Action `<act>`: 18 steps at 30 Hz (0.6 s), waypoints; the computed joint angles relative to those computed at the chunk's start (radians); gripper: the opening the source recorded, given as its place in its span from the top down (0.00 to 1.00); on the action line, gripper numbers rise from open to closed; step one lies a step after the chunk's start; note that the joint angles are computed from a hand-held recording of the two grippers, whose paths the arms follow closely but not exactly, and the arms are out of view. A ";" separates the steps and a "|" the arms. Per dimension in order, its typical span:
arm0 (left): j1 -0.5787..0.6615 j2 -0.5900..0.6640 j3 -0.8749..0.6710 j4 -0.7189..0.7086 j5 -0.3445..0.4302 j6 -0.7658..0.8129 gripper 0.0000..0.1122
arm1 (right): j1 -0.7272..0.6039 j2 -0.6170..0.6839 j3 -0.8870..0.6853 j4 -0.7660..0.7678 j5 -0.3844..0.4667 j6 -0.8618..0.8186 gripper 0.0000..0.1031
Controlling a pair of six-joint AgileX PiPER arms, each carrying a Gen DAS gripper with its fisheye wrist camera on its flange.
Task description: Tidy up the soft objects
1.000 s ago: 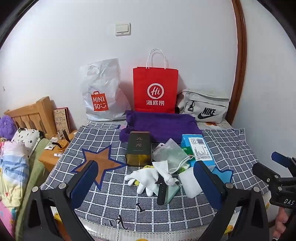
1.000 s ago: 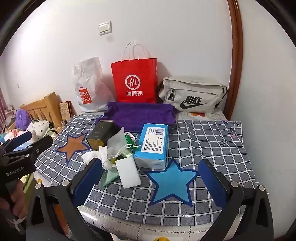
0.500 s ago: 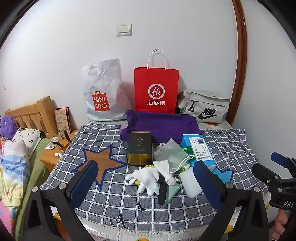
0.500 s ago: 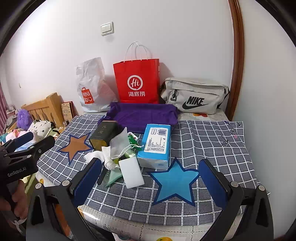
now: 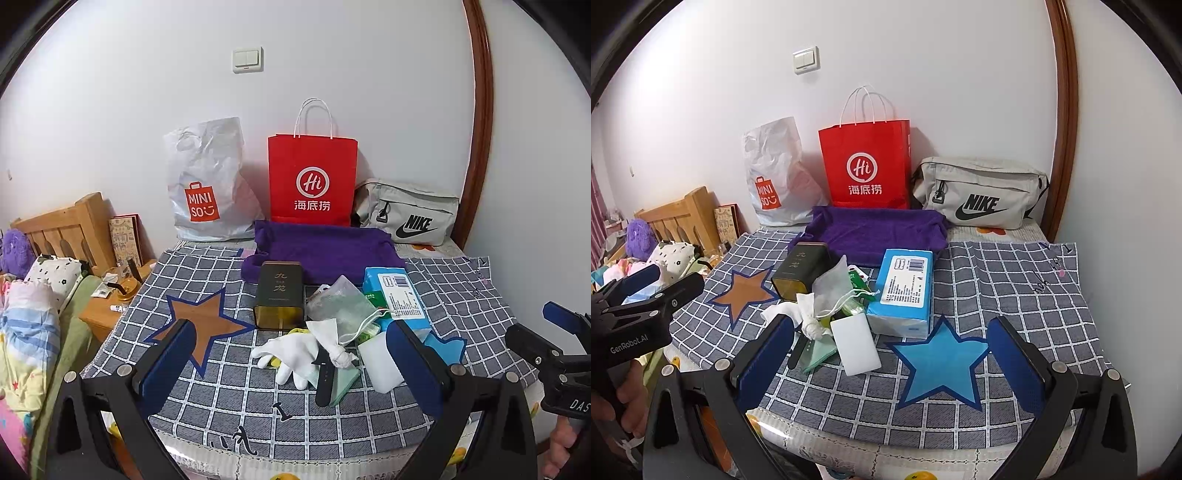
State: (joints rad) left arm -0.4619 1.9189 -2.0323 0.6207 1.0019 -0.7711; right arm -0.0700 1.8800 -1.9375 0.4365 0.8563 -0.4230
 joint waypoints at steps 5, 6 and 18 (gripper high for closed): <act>-0.001 -0.005 0.006 0.001 -0.001 0.000 0.08 | -0.004 -0.002 -0.001 0.010 0.003 -0.009 0.00; -0.002 -0.006 0.007 0.001 0.000 0.000 0.08 | -0.005 -0.001 -0.003 0.012 0.004 -0.011 0.00; -0.005 -0.006 0.006 0.006 0.004 -0.004 0.08 | -0.005 -0.016 0.022 0.023 -0.007 -0.025 0.00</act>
State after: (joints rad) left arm -0.4672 1.9128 -2.0259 0.6264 1.0064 -0.7750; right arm -0.0752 1.8644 -1.9157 0.4594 0.8489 -0.4479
